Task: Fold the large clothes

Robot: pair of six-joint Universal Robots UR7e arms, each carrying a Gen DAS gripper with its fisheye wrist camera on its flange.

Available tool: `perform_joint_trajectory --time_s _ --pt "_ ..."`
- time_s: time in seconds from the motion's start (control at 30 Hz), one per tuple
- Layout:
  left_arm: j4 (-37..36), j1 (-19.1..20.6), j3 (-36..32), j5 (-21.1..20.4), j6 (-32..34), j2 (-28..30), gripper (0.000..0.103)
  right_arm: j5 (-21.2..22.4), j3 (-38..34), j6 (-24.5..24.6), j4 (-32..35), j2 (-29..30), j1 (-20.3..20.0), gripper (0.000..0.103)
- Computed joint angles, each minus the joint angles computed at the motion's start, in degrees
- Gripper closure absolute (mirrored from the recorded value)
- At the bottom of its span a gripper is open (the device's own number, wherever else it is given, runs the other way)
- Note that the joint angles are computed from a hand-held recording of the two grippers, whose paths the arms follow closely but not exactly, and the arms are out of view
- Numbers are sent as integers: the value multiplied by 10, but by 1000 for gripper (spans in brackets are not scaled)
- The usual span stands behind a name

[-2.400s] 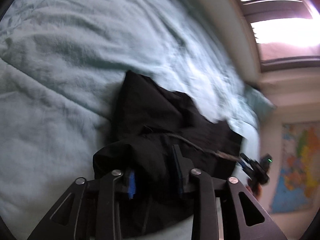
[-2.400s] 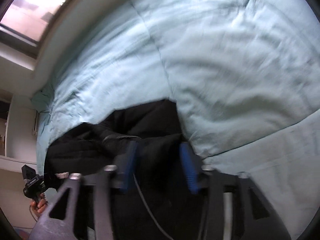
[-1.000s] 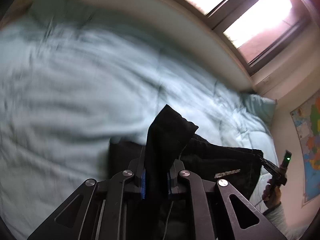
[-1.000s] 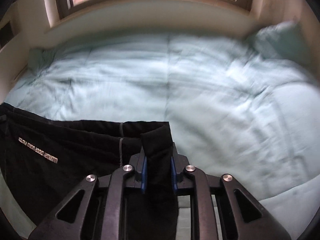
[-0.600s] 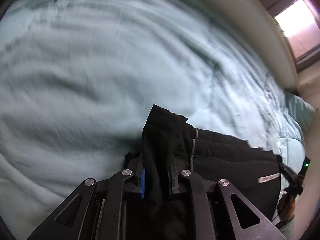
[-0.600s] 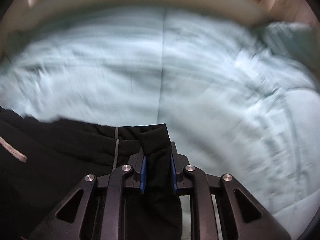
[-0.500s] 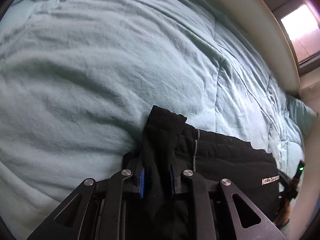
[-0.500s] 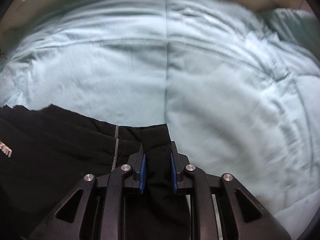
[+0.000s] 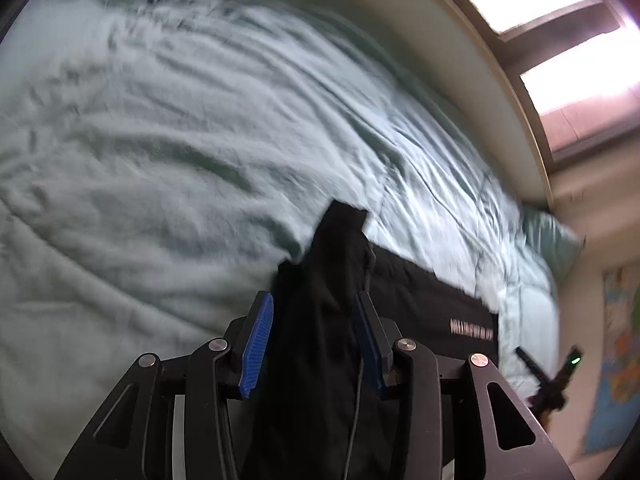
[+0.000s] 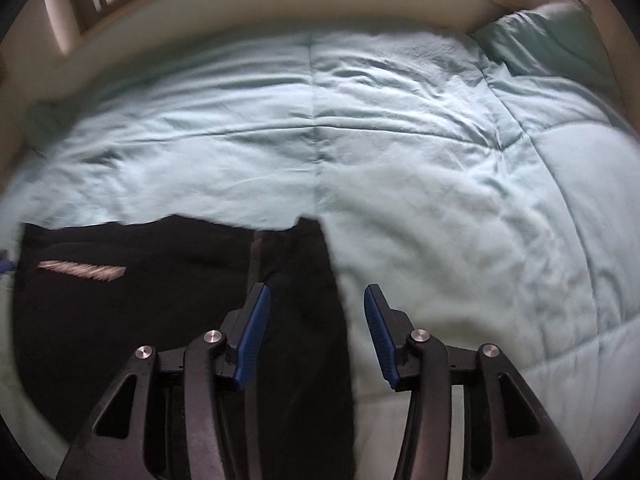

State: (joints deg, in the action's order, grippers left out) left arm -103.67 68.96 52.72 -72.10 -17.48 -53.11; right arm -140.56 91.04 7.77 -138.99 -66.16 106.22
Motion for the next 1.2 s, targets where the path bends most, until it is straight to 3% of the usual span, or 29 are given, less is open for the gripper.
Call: perform_joint_trajectory --time_s 0.07,0.2,0.4,0.53,0.6,0.8,1.0,1.1,1.2 --pt "-22 -24 62 19 24 -38 60 38 29 36 7 -23 17 49" --pt "-60 -73 171 18 61 -82 60 76 64 81 33 -27 47 48" --pt "-107 -140 281 19 113 -102 60 117 73 98 28 12 79 48" --pt "-90 -149 311 9 112 -89 60 99 65 94 25 45 85 48" --pt "-80 -147 323 31 98 -79 61 79 61 93 43 60 80 48" --pt "-87 -115 324 3 60 -64 61 105 76 99 44 70 50 48" --pt "-37 -123 271 -30 62 -65 61 117 43 105 79 65 61 46" --pt "-73 -126 246 -18 74 -64 60 125 30 63 30 65 71 46" --pt "-84 -113 204 7 46 -35 59 116 -19 51 23 96 66 46"
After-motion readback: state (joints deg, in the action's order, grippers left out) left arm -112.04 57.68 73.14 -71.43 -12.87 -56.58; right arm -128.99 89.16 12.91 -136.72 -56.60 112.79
